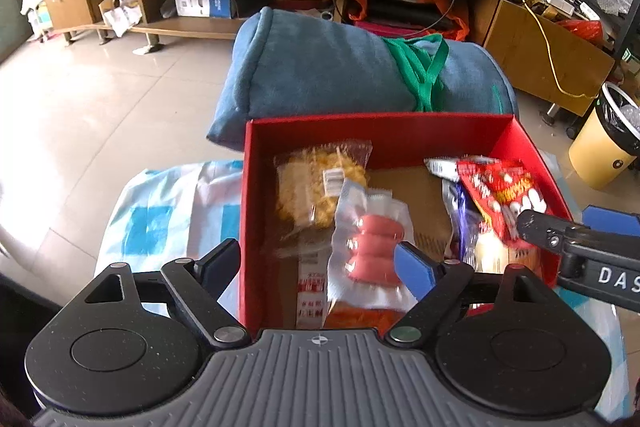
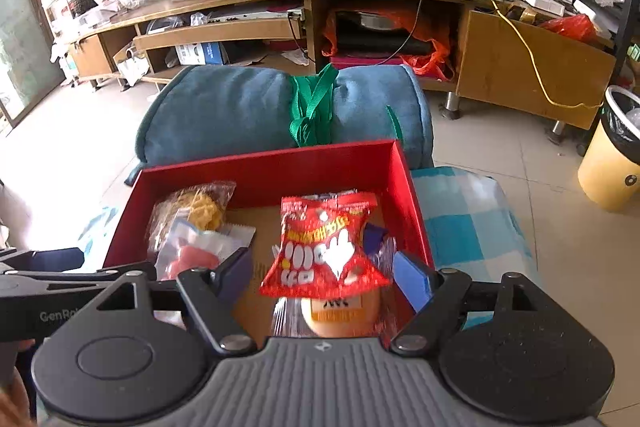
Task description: Organize snacks
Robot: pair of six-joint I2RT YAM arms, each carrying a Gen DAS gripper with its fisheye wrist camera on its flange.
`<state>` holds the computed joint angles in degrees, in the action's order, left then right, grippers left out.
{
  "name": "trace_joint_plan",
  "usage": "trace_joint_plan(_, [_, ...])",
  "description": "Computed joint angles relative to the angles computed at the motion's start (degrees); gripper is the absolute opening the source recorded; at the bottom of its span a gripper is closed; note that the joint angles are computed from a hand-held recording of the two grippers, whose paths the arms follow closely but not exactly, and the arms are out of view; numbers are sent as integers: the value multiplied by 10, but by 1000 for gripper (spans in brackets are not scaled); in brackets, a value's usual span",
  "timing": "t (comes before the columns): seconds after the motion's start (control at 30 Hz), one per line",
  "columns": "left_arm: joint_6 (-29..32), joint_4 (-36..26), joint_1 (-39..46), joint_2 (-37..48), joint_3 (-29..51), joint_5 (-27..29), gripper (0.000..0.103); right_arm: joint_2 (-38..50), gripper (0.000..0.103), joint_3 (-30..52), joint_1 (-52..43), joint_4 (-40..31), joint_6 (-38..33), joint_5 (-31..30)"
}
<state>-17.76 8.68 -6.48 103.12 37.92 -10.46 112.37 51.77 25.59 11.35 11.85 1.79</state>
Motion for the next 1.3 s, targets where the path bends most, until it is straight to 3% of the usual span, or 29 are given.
trace_joint_plan(0.63, [-35,26,-62,-105,-133,-22,94,-152,76,-201,27,44,51,16])
trace_joint_plan(1.3, [-118,-6,-161,-225,-254,-59,99,-213,76,-305,104,43,114,60])
